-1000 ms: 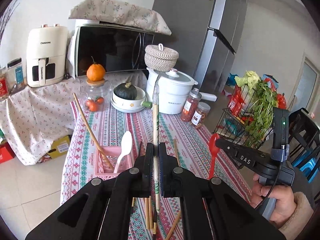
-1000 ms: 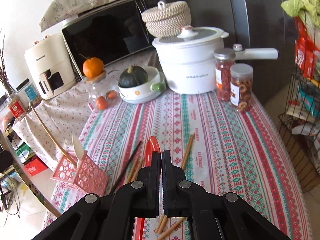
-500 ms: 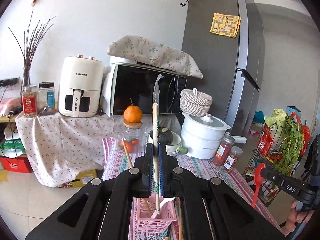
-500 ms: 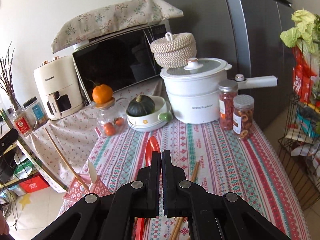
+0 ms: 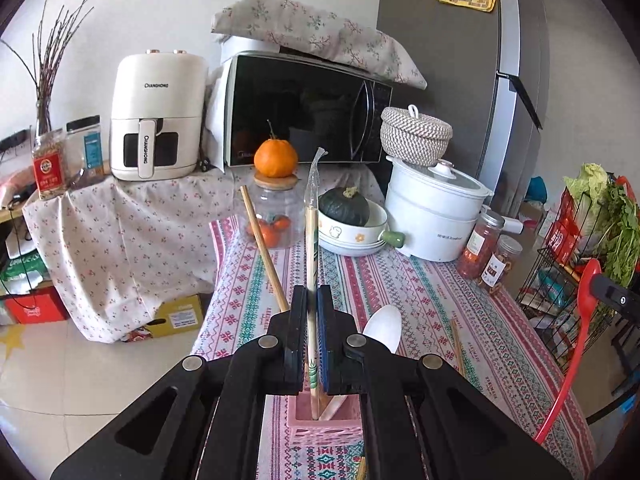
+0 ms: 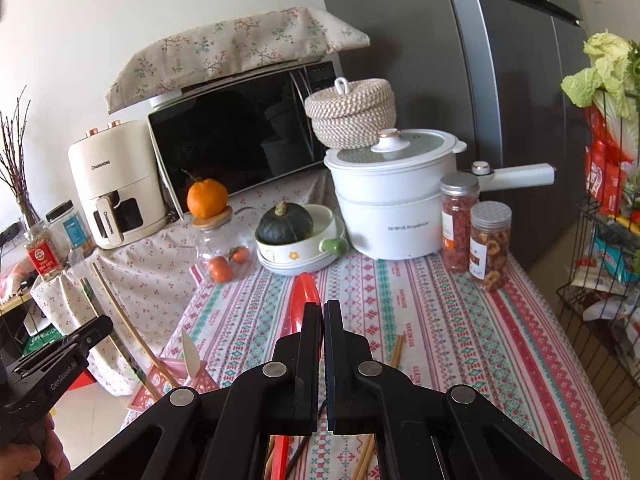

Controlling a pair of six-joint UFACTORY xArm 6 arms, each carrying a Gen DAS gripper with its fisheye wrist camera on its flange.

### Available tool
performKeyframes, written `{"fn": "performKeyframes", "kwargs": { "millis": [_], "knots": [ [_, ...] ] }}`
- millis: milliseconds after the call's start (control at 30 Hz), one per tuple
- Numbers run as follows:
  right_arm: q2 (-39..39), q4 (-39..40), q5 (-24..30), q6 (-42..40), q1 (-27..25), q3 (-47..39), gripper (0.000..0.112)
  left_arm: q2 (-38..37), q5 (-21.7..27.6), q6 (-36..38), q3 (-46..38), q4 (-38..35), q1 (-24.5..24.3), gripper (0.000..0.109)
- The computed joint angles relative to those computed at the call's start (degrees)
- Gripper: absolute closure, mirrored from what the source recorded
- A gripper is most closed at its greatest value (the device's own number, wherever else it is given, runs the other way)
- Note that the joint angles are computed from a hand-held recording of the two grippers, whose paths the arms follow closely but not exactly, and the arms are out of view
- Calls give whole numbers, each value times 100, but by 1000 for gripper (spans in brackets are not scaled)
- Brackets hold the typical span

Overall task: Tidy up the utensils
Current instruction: 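Drop the wrapped chopsticks into the basket with the left gripper while the right lifts the red spoon, then carry the red spoon to the pink basket and release it with the right gripper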

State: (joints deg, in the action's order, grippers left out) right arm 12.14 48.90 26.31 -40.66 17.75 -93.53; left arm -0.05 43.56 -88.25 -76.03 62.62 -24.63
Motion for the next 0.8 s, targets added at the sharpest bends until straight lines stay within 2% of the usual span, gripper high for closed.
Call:
{"fn": "performKeyframes", "kwargs": {
  "millis": [133, 167, 200, 233, 267, 300, 400, 500, 800],
  "knots": [
    [4, 35, -84, 27, 93, -2, 112, 30, -45, 289, -51, -401, 56, 98],
    [3, 57, -110, 31, 120, -2, 112, 11, -75, 330, -37, -515, 71, 91],
    [-1, 87, -135, 34, 148, -1, 112, -20, -107, 359, -14, -617, 84, 78],
    [-6, 122, -165, 40, 181, 1, 112, -66, -117, 347, 18, -673, 82, 70],
    [-17, 165, -208, 44, 217, 9, 112, -123, -104, 306, 56, -695, 73, 58],
    [-21, 201, -257, 59, 257, 5, 111, -183, -65, 266, 86, -711, 53, 51],
    [-23, 381, -464, 67, 409, -24, 111, -373, 8, 385, 191, -968, 21, 39],
    [-18, 529, -778, 104, 612, -50, 111, -527, 209, 697, 276, -1510, -7, 33],
    [171, 333, -1689, 436, 1222, -131, 111, -998, 325, 1304, 876, -2582, 88, 31]
  ]
}}
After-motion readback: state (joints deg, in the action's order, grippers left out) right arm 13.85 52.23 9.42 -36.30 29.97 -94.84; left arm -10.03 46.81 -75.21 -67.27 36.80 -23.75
